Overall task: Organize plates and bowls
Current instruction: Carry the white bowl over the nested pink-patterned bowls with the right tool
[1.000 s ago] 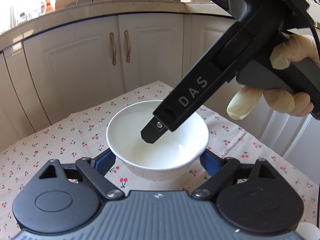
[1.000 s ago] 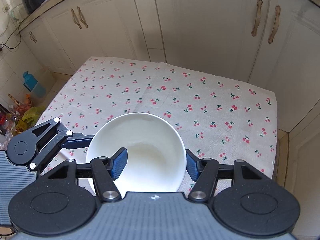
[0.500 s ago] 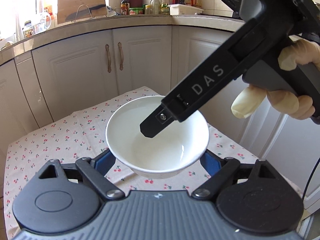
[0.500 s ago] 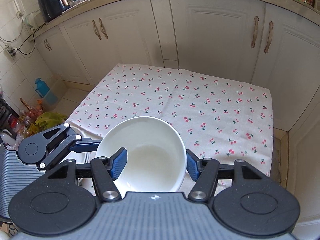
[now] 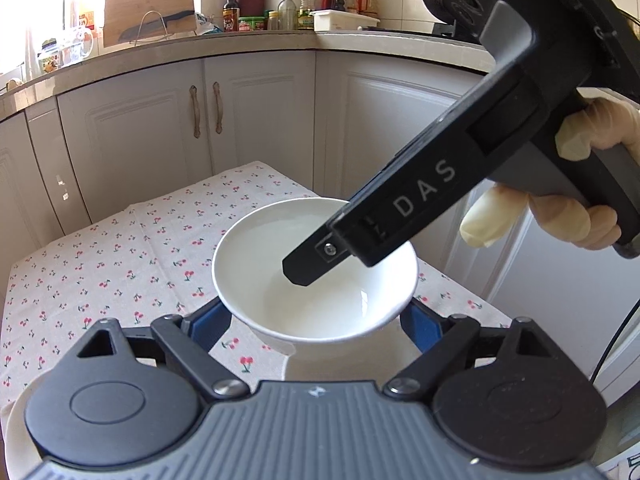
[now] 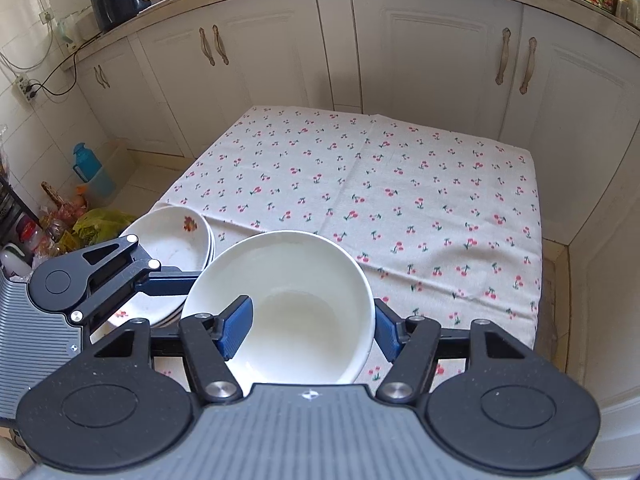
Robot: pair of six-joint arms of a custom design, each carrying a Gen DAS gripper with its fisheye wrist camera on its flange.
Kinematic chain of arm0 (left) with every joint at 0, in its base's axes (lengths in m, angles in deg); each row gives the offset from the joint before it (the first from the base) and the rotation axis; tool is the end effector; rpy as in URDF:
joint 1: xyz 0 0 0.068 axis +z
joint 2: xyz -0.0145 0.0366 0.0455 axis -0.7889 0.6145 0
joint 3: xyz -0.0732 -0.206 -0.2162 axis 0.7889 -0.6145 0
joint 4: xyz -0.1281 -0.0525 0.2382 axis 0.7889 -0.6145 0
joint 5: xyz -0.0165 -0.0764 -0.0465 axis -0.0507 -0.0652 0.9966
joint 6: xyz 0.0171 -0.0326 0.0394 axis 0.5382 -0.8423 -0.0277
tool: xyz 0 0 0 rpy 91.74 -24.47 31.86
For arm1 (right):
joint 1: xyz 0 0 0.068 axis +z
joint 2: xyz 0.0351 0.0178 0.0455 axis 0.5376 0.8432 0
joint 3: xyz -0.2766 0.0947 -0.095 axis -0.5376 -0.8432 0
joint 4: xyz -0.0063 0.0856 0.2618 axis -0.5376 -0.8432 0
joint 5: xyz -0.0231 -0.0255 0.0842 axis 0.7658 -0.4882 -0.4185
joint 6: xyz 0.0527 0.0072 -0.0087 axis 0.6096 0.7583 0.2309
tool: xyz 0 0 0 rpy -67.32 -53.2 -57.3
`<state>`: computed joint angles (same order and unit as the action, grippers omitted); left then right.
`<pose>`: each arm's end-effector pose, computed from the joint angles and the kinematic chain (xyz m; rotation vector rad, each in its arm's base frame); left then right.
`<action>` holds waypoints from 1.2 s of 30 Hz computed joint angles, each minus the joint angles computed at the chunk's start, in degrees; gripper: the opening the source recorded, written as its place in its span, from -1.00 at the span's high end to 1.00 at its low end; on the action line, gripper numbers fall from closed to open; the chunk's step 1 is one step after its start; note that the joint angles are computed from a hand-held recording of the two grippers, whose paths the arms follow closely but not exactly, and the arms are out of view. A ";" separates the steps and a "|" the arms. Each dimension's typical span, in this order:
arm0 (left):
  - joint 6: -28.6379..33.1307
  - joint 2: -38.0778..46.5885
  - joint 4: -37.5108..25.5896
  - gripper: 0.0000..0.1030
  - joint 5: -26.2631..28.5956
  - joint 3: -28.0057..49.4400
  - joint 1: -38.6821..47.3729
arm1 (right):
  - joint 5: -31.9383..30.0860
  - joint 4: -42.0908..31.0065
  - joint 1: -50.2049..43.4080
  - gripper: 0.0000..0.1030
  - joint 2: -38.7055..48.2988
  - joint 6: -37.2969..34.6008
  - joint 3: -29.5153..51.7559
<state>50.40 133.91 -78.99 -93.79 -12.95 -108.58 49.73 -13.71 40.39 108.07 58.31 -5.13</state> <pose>0.1880 -0.2585 0.2090 0.5053 2.1736 -0.2605 0.3239 0.0601 0.2637 -0.8117 2.4279 0.4920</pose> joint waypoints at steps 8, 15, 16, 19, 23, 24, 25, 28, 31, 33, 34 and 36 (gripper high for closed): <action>-1.18 -1.03 -1.00 -0.76 0.19 -1.17 -2.28 | 0.14 1.18 -0.57 -0.35 -3.97 0.95 -5.87; -2.54 -0.55 -1.15 -0.76 0.75 -2.10 -3.65 | 1.36 1.76 0.00 -0.37 -5.79 1.26 -9.13; -2.64 -0.43 -1.18 -0.76 0.90 -2.10 -3.71 | 1.40 1.83 -0.04 -0.37 -5.90 1.26 -9.40; -3.04 -0.07 -1.11 -0.76 1.11 -2.30 -4.10 | 1.30 1.90 -0.26 -0.37 -5.89 1.49 -9.97; -3.44 0.35 -1.17 -0.76 1.80 -2.34 -4.14 | 1.56 2.03 -0.28 -0.37 -5.76 1.61 -10.58; -3.44 0.41 -1.18 -0.76 1.93 -2.37 -4.11 | 1.64 2.07 -0.25 -0.37 -5.71 1.66 -10.71; -3.73 0.15 -1.29 -0.76 1.69 -2.67 -4.53 | 1.65 2.18 -0.30 -0.37 -5.70 1.72 -10.86; -3.87 0.34 -1.31 -0.76 2.25 -2.80 -4.26 | 1.77 2.34 -0.25 -0.37 -5.56 1.82 -11.08; -4.15 0.57 -1.18 -0.76 3.07 -2.95 -3.78 | 1.92 2.42 -0.12 -0.37 -5.44 1.79 -11.15; -4.30 0.59 -1.24 -0.76 3.29 -2.98 -3.69 | 1.93 2.41 -0.03 -0.38 -5.41 1.81 -11.16; -4.37 0.61 -1.38 -0.76 3.30 -2.94 -3.70 | 1.99 2.39 0.01 -0.38 -5.27 1.78 -11.11; -4.39 0.57 -1.37 -0.76 3.32 -3.02 -3.73 | 2.12 2.62 0.12 -0.38 -5.02 1.85 -11.17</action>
<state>46.01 134.48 -80.36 -90.46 -15.96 -112.31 51.85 -11.09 40.51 103.05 60.16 -16.30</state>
